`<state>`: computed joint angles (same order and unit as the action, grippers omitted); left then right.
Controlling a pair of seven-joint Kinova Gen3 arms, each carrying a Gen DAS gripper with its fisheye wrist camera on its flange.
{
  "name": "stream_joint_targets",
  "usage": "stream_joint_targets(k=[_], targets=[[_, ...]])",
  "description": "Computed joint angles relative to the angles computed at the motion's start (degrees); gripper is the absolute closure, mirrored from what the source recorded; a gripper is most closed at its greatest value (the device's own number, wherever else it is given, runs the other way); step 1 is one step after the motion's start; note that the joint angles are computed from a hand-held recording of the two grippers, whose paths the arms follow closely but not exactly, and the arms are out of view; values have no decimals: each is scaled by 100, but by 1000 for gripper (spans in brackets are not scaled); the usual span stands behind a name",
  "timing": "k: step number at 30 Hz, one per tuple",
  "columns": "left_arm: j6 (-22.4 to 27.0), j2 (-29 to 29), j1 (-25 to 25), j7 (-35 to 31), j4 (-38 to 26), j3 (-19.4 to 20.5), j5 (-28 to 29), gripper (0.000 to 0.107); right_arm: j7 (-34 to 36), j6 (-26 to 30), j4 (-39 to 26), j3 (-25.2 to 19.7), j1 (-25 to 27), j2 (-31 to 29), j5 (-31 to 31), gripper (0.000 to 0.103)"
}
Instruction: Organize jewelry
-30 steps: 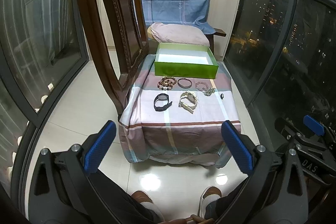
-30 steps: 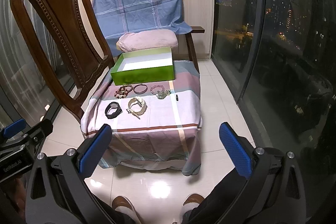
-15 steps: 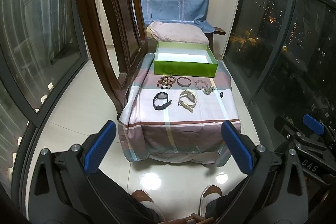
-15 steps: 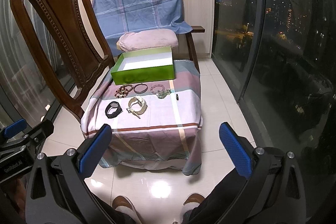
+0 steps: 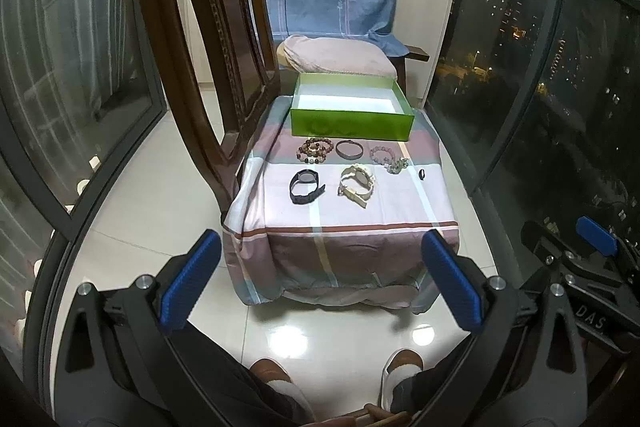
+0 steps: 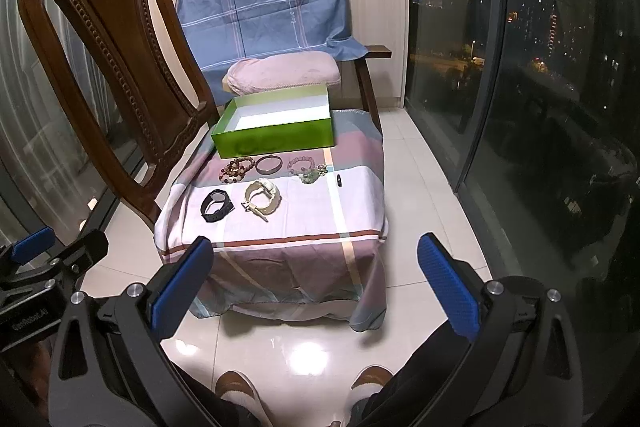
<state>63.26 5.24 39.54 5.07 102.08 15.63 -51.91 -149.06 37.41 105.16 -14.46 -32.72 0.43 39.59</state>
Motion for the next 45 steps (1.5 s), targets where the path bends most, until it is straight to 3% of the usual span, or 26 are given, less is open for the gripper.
stream_joint_targets(k=[45], targets=[[-41,2,-3,-87,-12,-1,95,8,30,-266,218,19,132,-75,-143,3]])
